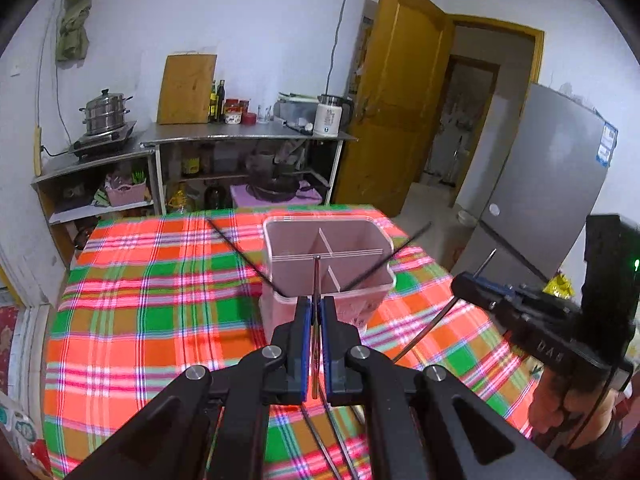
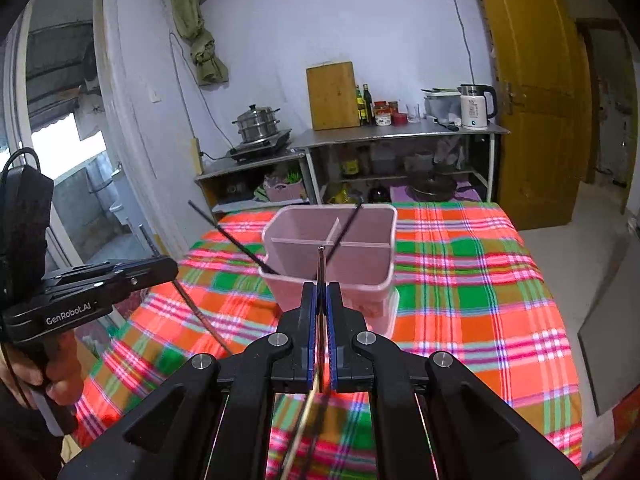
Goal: Organize utensils
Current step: 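Lift both chopsticks upright and carry them over the pink basket, then lower both chopsticks into the basket compartments and open both tools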
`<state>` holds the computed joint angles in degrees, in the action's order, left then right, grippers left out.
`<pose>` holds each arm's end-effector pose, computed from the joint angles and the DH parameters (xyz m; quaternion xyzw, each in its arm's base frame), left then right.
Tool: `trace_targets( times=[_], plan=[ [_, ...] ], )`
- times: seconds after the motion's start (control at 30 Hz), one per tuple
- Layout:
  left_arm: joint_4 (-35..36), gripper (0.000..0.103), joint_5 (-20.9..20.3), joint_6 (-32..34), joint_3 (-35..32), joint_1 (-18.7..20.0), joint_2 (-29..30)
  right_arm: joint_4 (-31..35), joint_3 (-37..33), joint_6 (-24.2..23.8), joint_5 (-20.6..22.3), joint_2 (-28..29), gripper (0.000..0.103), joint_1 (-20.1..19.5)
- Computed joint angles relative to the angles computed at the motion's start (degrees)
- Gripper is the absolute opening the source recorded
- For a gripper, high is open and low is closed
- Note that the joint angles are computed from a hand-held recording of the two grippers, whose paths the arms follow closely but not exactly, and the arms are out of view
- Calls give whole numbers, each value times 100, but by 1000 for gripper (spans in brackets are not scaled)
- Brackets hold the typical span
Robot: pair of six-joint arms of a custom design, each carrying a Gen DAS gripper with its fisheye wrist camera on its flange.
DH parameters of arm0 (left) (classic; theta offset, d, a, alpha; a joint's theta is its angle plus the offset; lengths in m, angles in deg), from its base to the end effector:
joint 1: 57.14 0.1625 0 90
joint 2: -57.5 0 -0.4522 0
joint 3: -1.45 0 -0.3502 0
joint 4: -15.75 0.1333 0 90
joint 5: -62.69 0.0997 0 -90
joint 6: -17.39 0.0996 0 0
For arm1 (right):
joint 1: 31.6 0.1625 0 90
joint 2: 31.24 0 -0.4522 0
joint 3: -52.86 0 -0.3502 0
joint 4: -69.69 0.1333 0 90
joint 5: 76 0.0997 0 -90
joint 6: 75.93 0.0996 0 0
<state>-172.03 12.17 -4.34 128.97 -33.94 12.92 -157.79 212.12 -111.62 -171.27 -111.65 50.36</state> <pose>-0.3648 -0.3703 0.0836 0.3174 0.8788 -0.3208 0.1550 0.0838 -0.2943 0.2983 0.1863 -0.8512 0.4390 0.2194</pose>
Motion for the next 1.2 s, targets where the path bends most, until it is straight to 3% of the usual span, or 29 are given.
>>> trace_targets(
  times=[0.5,0.93,1.2],
  plan=[
    [-149,5,91,925,-1166,336,166,477,-1031,524,155,34,5,596],
    [-356,5,-156,1124,-1452,844,578,103,-1310,529,251,624,5,400],
    [-367,5,-200,1199,-1419,936,719,102,-1293,419,195,823,5,288]
  ],
)
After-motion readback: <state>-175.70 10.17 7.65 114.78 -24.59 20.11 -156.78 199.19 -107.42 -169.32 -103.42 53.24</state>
